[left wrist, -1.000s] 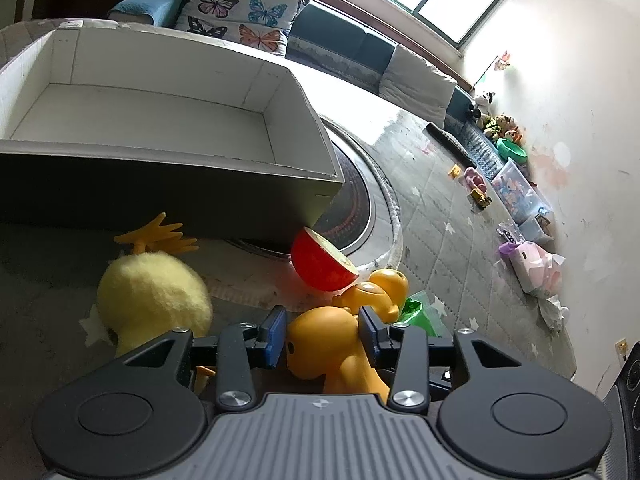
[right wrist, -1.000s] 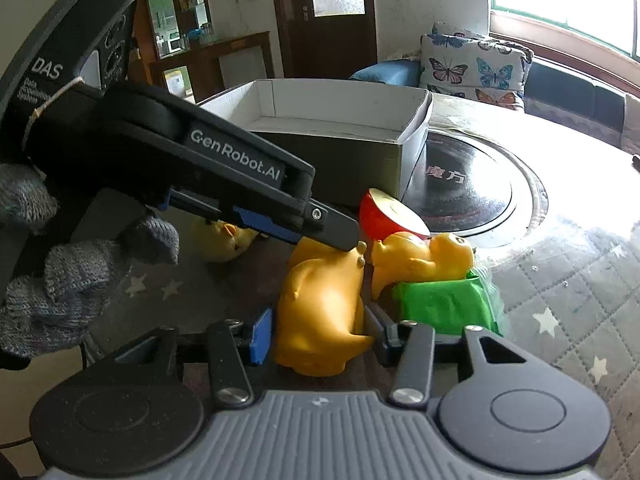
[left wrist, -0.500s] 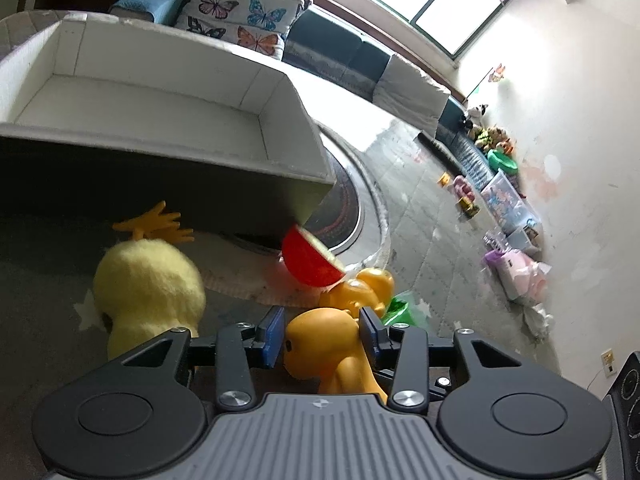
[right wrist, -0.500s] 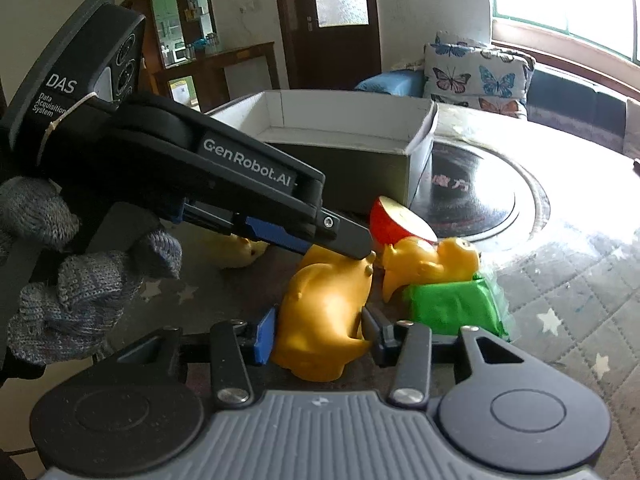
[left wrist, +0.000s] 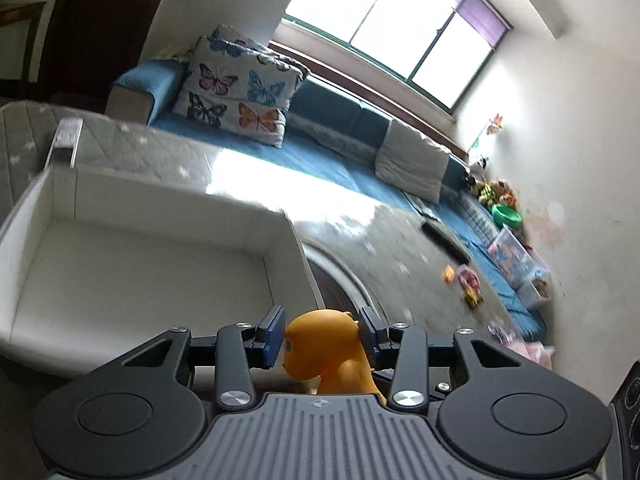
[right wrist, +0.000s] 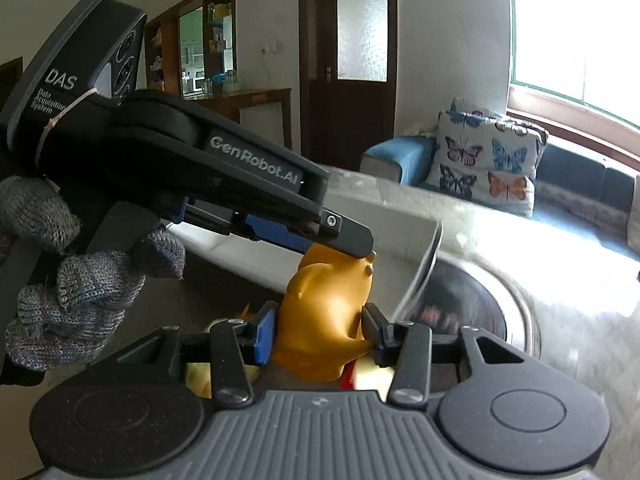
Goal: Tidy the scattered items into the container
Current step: 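Lift the orange duck with the left tool into the grey box and open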
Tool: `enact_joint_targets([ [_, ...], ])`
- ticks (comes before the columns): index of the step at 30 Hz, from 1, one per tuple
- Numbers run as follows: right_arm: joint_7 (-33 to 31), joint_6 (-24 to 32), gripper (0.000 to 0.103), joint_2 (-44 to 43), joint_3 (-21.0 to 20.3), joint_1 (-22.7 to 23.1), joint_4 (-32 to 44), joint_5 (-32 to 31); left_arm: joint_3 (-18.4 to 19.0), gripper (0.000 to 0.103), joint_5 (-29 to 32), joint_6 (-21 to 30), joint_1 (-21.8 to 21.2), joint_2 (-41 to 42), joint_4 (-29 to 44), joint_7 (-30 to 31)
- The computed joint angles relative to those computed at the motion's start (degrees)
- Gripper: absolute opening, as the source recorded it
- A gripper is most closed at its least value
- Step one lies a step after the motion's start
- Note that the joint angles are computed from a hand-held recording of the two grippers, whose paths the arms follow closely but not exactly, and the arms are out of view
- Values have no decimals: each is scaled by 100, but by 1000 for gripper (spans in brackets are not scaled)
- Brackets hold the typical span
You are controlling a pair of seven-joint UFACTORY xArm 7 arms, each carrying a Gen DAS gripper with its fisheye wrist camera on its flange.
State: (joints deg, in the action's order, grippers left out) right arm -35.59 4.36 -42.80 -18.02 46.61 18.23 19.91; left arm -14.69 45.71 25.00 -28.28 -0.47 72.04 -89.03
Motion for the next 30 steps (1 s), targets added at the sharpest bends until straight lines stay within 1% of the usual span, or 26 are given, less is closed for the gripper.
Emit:
enact_joint_targets([
  [4,-191,-329,45,972,-558,686,700,116,220,43,-289,-259,157,304,226,372],
  [6,-317,-358,45,1357,-913,1082,1016,274,316,43,-480,-282,174,417,289,580],
  [9,-565,-382,45,1893,-1320,1550,1410,590,454,43,-781,-301,196,595,398,901],
  [13,-931,-276,45,2423,-1737,2005,1766,1084,590,42,-1206,-304,173,819,476,1259],
  [16,-1064,-175,45,2710,-1657,1934,1899,1287,672,41,-1415,-374,135,912,438,1407],
  [19,-1018,-53,45,2960,-1326,1595,1993,1329,733,38,-1575,-377,96,993,446,1552],
  [21,-1088,-18,45,3105,-1186,1471,2061,1446,760,38,-1667,-478,82,995,389,1627],
  [28,-1304,-88,47,3082,-534,929,1968,1783,843,38,-1441,-489,-20,848,252,1440],
  [29,-1346,-100,47,3046,-456,865,1937,1860,834,38,-1414,-460,-18,828,247,1417],
  [30,-1475,-87,48,3058,-466,872,1972,2016,822,38,-1378,-426,-19,798,231,1382],
])
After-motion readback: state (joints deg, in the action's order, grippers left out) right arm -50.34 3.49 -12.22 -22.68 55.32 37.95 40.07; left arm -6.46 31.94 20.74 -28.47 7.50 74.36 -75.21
